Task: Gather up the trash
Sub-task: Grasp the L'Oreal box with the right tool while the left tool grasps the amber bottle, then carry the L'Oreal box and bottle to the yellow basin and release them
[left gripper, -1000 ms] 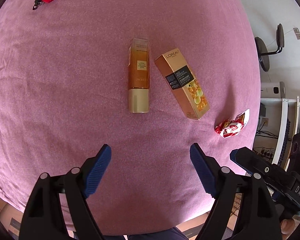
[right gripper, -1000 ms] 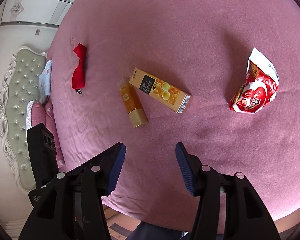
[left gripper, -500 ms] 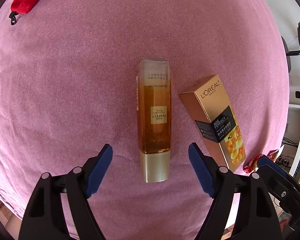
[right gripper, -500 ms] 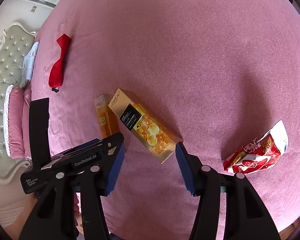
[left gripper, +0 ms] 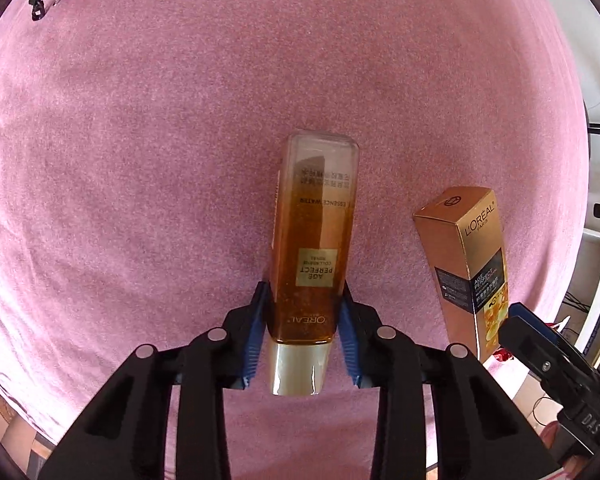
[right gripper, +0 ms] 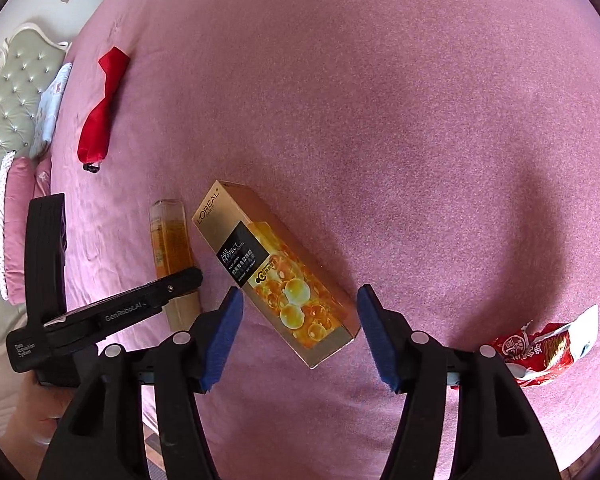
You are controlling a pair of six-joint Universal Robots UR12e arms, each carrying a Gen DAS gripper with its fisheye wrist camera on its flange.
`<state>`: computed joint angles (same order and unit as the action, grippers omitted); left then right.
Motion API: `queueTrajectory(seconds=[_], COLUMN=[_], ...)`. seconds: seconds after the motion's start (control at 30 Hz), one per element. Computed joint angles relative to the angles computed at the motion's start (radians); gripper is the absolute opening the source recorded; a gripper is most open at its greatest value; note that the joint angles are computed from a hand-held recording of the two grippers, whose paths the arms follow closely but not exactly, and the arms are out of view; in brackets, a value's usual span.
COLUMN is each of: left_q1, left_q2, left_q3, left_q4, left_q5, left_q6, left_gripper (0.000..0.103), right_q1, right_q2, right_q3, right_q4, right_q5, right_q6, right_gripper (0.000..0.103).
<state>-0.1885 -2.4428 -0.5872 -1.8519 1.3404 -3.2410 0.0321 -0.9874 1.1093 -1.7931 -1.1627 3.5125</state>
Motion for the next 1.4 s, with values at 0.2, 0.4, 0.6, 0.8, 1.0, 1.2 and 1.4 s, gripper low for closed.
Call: queueTrajectory(seconds=[0.2, 0.4, 0.6, 0.8, 1.0, 1.2, 1.4], left_q1=[0.028, 0.059, 0.072, 0.08, 0.098, 0.114, 0.132], left_q2=[0.023, 0.078, 0.126, 0.162, 0.203, 0.276, 0.315], left_q3=[-0.029, -0.122, -0.177, -0.209, -0.244, -0.331, -0.359], left_q4=[0.012, 0.033, 0.032, 0.011, -0.029, -0.045, -0.1], left_q5=[-0.041, -0.11, -0.135, -0.147, -0.181, -0.2, -0.214], left_q6=[0.006, -0.002, 0.008, 0.059, 0.12, 0.221, 0.355], left_gripper=[0.033, 0.033, 0.033, 0.032, 0.032, 0.032, 0.032], right_q1=[0.022, 0.038, 0.026, 0.025, 0.036, 0.049, 0.072], right_q2=[0.04, 0.071, 0.037, -0.036, -0.12, -0.214, -0.304], right_q3=[-0.056, -0.096, -0.042, 0.059, 0.162, 0.293, 0.42], right_q4=[0.057, 0.12, 0.088, 0.034, -0.028, -0.148, -0.312], right_q5=[-0.029, -0.061, -0.013, 0.036, 0.072, 0.105, 0.084], right_q6=[-0.051, -0.066, 0.006, 0.076, 0.149, 0.289, 0.498], right_gripper=[0.062, 0.058, 0.043, 0.041, 0.04, 0.04, 0.039])
